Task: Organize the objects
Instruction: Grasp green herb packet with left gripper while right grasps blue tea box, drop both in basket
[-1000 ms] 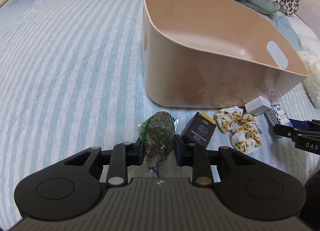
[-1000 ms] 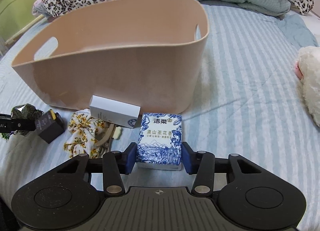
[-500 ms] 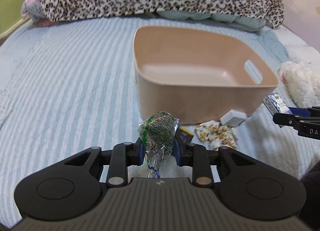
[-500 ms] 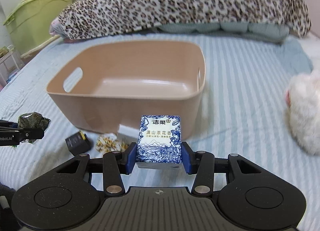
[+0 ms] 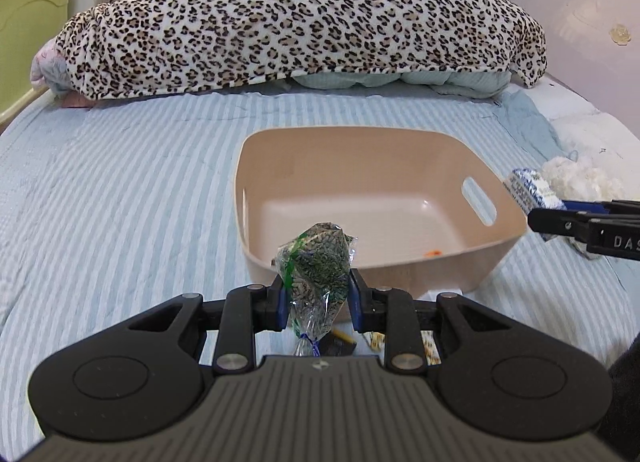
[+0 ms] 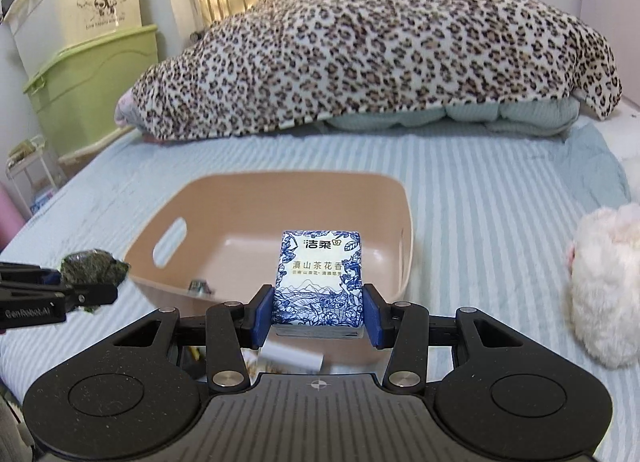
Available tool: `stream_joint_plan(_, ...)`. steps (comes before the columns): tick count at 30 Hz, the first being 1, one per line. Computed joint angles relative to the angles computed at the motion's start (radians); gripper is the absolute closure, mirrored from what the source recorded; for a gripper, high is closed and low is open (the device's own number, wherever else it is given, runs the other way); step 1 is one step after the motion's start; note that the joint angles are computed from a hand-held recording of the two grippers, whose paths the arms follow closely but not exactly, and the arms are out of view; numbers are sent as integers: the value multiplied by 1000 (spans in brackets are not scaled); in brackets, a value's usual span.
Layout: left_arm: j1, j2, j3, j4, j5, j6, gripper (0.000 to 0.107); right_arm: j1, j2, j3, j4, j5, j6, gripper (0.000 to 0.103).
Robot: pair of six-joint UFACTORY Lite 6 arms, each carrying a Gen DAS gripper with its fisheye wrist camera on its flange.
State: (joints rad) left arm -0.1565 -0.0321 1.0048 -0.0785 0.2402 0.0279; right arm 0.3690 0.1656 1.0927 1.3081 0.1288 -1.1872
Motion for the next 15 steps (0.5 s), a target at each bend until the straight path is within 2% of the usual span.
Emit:
stream_joint_plan(4,-27,91,89,95,-8,-102,77,-4,58,63,105,-10,-115,60)
stream_joint_plan(7,-51,173,172,214,-7,-227,77,-4,118,128,115,-17,-130,60)
stream_joint_plan(13,-92,366,353,425,27,-454,77,9,235,251,8,-41,-34,60)
stream_joint_plan(15,-106,421,396,485,41,-513,77,13,279,296,-117,-47,84,60)
